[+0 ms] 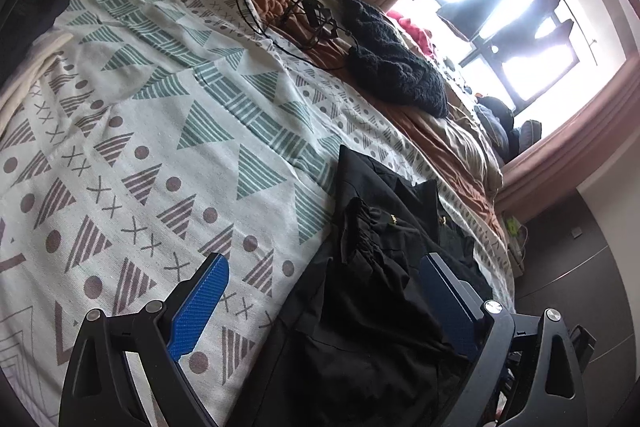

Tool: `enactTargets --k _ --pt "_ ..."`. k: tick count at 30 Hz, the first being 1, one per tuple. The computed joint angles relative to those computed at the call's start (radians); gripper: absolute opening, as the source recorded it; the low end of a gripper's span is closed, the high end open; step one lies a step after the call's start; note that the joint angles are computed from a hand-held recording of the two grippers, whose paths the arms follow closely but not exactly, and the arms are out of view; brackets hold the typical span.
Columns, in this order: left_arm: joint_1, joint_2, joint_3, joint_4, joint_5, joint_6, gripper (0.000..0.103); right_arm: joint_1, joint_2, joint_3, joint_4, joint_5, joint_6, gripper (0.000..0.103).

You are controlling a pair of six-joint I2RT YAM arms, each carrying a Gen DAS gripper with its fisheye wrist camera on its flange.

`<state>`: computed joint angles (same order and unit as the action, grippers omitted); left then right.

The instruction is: Fold large clothes

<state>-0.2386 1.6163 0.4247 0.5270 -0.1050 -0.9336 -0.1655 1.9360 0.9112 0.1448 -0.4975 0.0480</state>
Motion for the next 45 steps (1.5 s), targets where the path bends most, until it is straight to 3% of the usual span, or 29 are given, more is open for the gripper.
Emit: enactTargets --k 3,6,10,17,24,30,35,40,45 --pt "-0.051 0.009 0.060 -0.105 -0.070 0.034 0.097 -0.106 0.010 -0.014 -0.018 -0.088 -0.037 0.088" --pt "-0.112 0.018 0.123 -0.203 -0.123 0.082 0.097 -0.186 0.040 0.002 -0.073 -0.140 -0.076 0.088" --pt "-0.181 -0.005 0.124 -0.222 -0.154 0.084 0.102 -0.265 0.068 0.008 -0.122 -0.190 -0.108 0.089" --pt "-0.370 -0.081 0.088 -0.326 -0.300 0.063 0.102 -0.372 0.035 -0.050 -0.158 -0.227 -0.216 0.093" --pt "-0.564 -0.227 -0.008 -0.490 -0.412 -0.071 0.102 -0.481 -0.035 -0.137 -0.262 -0.266 -0.444 0.093" --pt "-0.770 -0.330 -0.049 -0.647 -0.502 -0.258 0.103 -0.602 -0.111 -0.211 -0.367 -0.282 -0.624 0.103" --pt "-0.985 -0.381 0.010 -0.934 -0.625 -0.517 0.103 -0.742 -0.165 -0.218 -0.542 -0.319 -0.817 0.103" --pt "-1.203 -0.324 0.113 -1.243 -0.719 -0.810 0.102 -0.911 -0.262 -0.224 -0.655 -0.360 -0.960 0.103" --pt "-1.365 -0.251 0.178 -1.441 -0.760 -1.060 0.102 -1.049 -0.239 -0.149 -0.831 -0.402 -1.154 0.103"
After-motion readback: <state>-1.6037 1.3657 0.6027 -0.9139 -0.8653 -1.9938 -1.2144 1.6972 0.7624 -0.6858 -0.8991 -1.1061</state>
